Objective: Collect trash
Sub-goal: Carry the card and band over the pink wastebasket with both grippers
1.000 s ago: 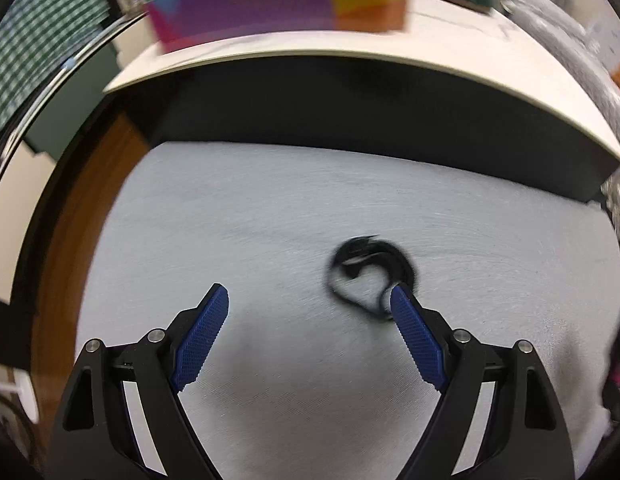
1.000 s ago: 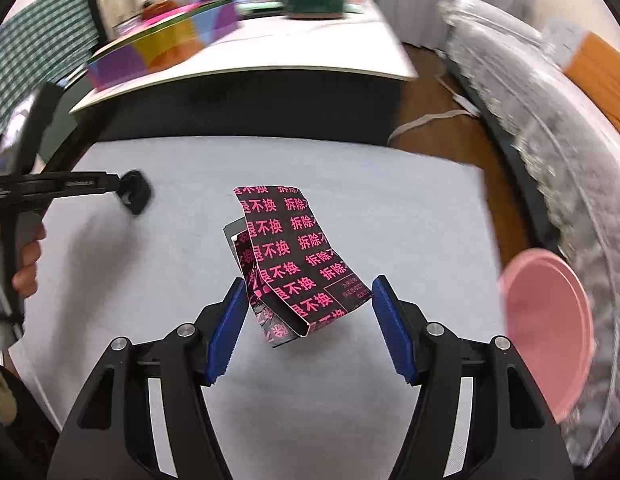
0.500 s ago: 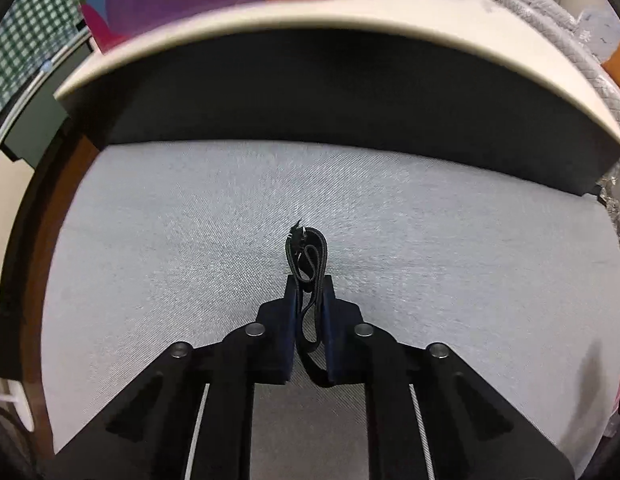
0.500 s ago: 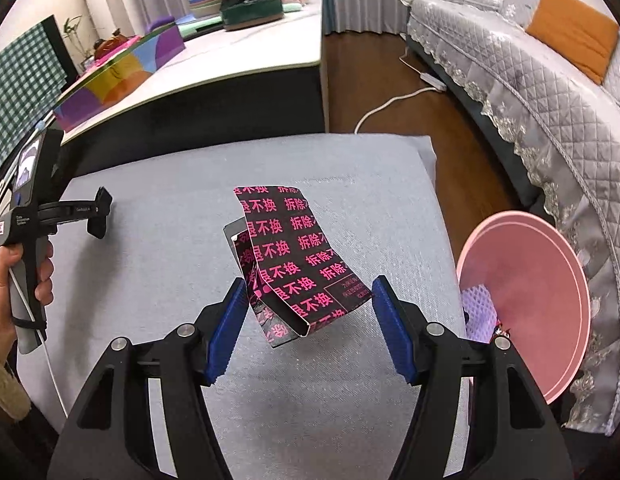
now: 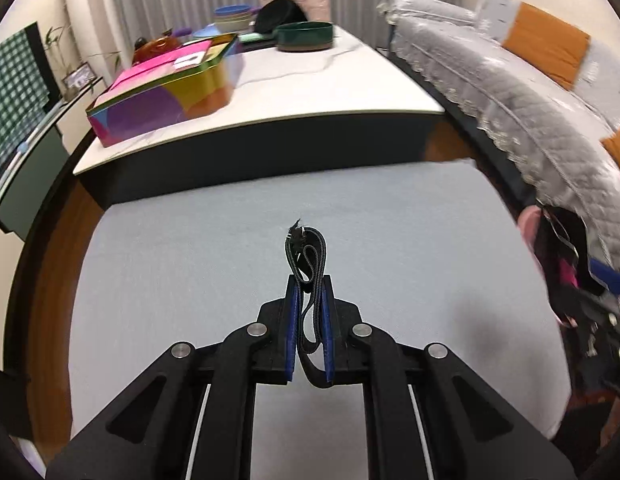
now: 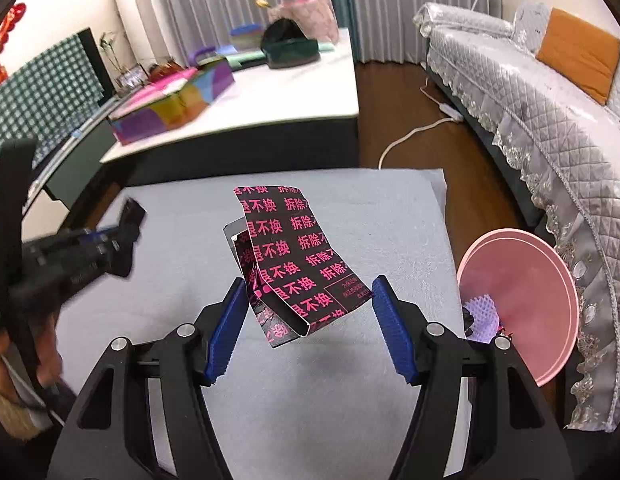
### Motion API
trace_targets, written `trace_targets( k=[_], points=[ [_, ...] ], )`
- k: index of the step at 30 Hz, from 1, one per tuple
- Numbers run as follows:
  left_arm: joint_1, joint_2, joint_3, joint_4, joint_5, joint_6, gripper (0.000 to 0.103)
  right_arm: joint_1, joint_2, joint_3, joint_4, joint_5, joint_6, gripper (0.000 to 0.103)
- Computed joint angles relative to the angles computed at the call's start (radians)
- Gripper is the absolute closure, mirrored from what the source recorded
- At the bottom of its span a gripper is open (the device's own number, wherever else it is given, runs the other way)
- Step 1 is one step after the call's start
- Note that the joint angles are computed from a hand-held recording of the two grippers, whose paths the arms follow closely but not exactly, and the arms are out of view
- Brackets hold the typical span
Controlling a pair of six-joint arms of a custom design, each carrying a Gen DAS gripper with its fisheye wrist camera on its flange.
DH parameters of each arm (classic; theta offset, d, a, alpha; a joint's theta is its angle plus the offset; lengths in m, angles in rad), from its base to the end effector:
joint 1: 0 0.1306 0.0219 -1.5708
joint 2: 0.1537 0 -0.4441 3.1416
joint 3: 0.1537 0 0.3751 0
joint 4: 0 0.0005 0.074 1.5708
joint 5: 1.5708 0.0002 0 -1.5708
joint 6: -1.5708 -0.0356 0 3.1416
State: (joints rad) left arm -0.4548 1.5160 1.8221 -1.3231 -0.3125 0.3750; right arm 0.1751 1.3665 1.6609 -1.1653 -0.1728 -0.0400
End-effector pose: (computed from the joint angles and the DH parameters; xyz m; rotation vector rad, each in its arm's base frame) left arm 0.4358 -0.2015 0.5937 -0.0122 2.5154 0.0744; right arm 0.4210 0.0802 0.5994 -0.2423 2.4360 0.3065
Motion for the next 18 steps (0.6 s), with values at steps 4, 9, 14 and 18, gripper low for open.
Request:
trace_targets(
  k=[4,9,14,18],
  points=[
    [-0.06,-0.057,-0.048,-0.066,0.061,0.087,0.093,-0.003,-0.074,-0.05,-0.03,-0.026,-0.008,0.04],
    [-0.117,-0.112,-0.129,-0.121,0.125,0.177,0.093,-0.006,-0.167,-0.126,-0.07,-0.04,-0.005,0.04],
    [-0.181,-0.154,-0.17,-0.147,0.099,0.231,0.093,-0.005,-0.247,-0.188,-0.095,-0.051,-0.005,0.04],
    [-0.22,-0.177,-0.171,-0.153,0.083,0.261,0.093,-0.016,-0.277,-0.201,-0.102,-0.066,-0.003,0.04]
  ],
)
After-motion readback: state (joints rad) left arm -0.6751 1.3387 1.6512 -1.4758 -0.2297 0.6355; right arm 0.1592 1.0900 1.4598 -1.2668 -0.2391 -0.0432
